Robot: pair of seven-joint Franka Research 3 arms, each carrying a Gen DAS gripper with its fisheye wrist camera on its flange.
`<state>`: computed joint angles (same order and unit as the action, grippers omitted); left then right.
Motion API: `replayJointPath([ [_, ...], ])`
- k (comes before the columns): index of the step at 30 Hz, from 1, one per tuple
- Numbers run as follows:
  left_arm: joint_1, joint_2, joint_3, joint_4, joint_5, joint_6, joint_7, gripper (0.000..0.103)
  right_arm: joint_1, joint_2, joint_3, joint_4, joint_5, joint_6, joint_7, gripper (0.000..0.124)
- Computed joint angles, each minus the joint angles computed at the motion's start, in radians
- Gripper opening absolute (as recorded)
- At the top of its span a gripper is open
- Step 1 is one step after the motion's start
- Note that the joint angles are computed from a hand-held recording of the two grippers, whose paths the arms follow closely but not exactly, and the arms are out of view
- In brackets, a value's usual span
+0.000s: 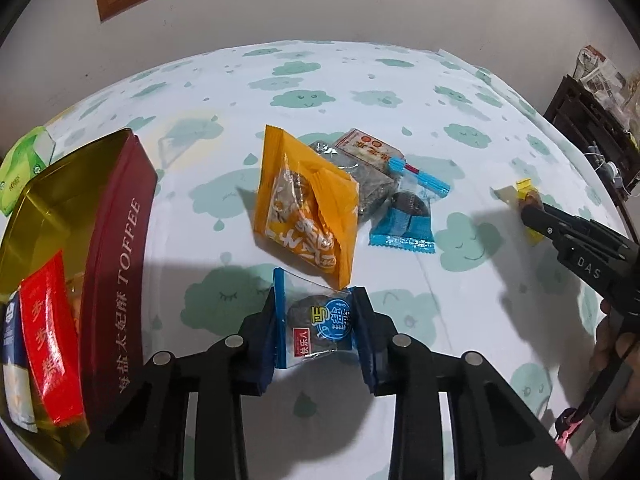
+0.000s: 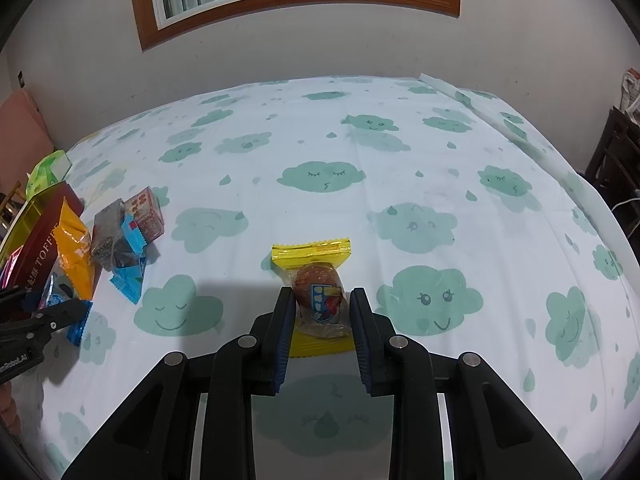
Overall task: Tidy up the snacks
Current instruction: 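Carry the blue-ended candy packet into the tin and open the left gripper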
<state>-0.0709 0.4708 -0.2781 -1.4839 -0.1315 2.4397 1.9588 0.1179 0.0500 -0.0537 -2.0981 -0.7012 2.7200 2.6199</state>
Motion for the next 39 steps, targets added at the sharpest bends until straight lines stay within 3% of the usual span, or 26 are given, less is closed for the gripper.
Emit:
replayJointPath([
  [10, 0.018, -0.039, -0.002, -0.031, -0.034, -0.016, 0.008, 0.024, 0.003, 0.004, -0.001, 0.005, -0.006, -0.010, 0.001, 0.030],
  [28, 0.055, -0.115, 0.021, -0.065, -0.099, -0.026, 0.026, 0.024, 0.017, 0.014, 0.000, 0.026, -0.026, -0.058, 0.003, 0.030],
  [35, 0.066, -0.116, 0.060, -0.019, -0.053, 0.012, -0.001, 0.024, 0.017, 0.014, -0.001, 0.026, -0.026, -0.058, 0.003, 0.030],
  [39, 0.083, -0.070, 0.081, 0.073, -0.010, -0.013, -0.047, 0.024, 0.018, 0.015, 0.000, 0.027, -0.028, -0.062, 0.001, 0.030],
])
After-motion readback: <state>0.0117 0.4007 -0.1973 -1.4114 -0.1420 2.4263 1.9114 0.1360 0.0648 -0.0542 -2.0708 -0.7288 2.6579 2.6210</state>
